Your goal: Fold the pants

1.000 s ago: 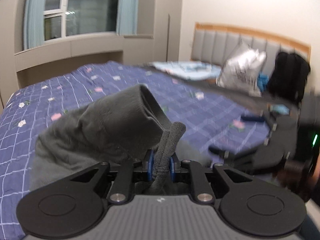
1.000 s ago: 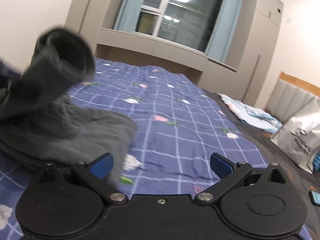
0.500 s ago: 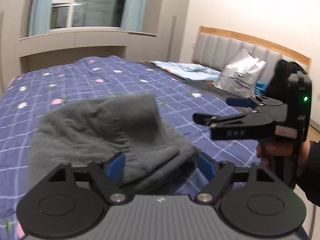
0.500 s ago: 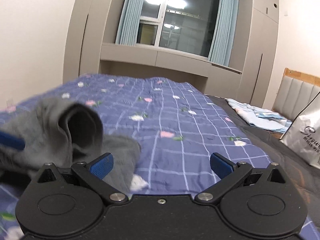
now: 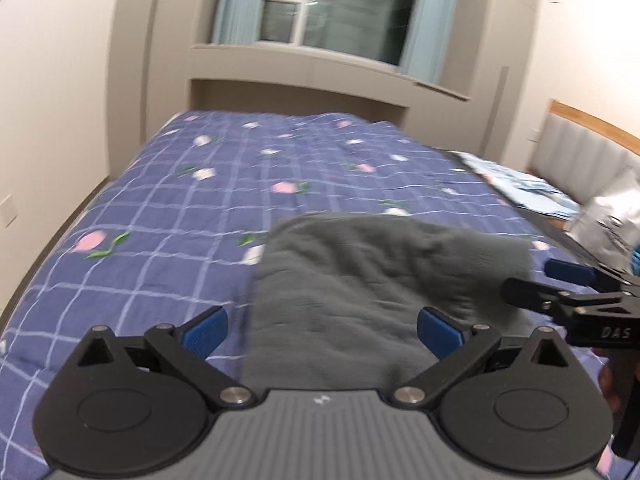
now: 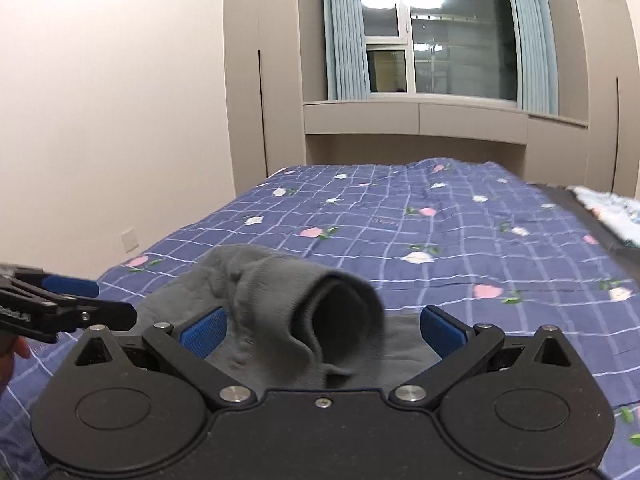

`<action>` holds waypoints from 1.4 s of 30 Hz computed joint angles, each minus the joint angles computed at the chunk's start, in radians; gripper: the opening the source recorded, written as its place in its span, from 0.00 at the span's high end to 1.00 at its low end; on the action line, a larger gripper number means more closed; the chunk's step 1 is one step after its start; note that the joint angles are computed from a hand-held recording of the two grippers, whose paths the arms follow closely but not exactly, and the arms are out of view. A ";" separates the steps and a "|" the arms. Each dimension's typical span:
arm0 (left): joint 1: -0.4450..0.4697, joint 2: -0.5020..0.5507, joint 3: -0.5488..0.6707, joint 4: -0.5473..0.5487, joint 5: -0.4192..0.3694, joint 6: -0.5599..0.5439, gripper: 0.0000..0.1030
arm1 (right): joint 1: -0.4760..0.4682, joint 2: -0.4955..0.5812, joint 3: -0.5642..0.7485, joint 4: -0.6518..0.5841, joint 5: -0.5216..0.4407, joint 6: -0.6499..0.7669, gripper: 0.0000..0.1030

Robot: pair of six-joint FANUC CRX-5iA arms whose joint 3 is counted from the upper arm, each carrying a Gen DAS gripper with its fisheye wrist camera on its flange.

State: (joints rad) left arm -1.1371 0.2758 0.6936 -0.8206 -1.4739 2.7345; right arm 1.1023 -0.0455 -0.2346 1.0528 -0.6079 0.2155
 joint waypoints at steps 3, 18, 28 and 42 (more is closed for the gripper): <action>0.022 0.004 0.004 0.023 -0.045 0.005 0.00 | 0.003 0.038 0.047 -0.037 -0.042 -0.014 0.00; 0.045 0.004 -0.029 0.085 -0.054 0.032 0.00 | -0.015 0.064 0.085 -0.197 -0.022 -0.038 0.03; 0.043 0.004 -0.029 0.088 -0.055 0.030 0.01 | -0.005 0.028 0.046 -0.170 0.002 -0.112 0.39; 0.035 0.002 -0.015 0.077 -0.060 0.028 0.00 | 0.007 -0.014 -0.014 -0.074 -0.022 -0.272 0.96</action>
